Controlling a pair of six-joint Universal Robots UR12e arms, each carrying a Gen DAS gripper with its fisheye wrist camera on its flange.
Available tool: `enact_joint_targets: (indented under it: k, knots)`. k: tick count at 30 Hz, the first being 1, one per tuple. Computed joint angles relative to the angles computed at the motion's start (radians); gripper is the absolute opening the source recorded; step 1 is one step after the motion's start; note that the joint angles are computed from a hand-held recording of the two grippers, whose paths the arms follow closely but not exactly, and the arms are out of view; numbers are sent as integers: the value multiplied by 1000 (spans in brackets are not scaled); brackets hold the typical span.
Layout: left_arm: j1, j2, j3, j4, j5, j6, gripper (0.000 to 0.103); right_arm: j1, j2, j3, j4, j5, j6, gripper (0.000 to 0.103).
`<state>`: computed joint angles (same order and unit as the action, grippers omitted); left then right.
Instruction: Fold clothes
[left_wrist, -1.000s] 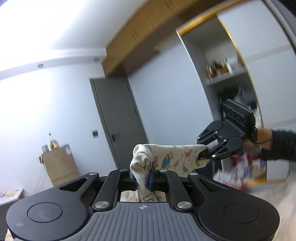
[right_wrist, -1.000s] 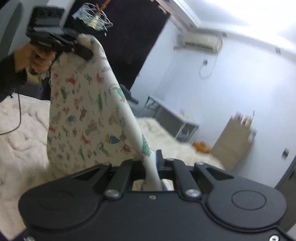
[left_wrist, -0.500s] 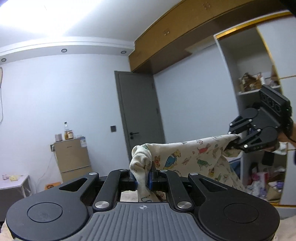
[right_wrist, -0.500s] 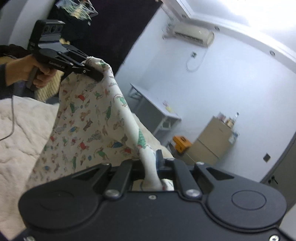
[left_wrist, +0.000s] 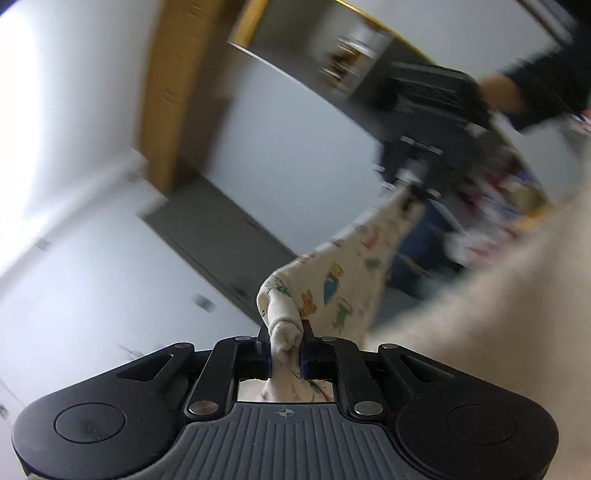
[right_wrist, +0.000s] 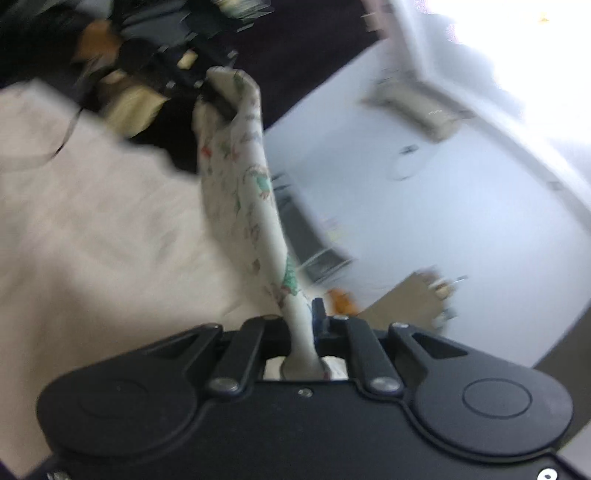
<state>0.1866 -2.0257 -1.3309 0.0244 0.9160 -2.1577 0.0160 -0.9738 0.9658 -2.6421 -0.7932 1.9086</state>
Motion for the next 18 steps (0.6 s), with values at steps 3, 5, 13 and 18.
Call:
enact_joint_targets:
  k: [3, 5, 13, 18]
  knots:
    - [-14, 33, -200, -7, 66, 63, 10, -8, -79, 233, 82, -46, -135, 4]
    - [-11, 44, -287, 61, 103, 11, 10, -11, -101, 329, 96, -70, -163, 6]
    - [-10, 134, -400, 139, 213, 123, 58, -33, -137, 377, 41, -55, -128, 49]
    - [-39, 84, -346, 172, 205, 208, 58, -15, -112, 348, -52, -70, -131, 64]
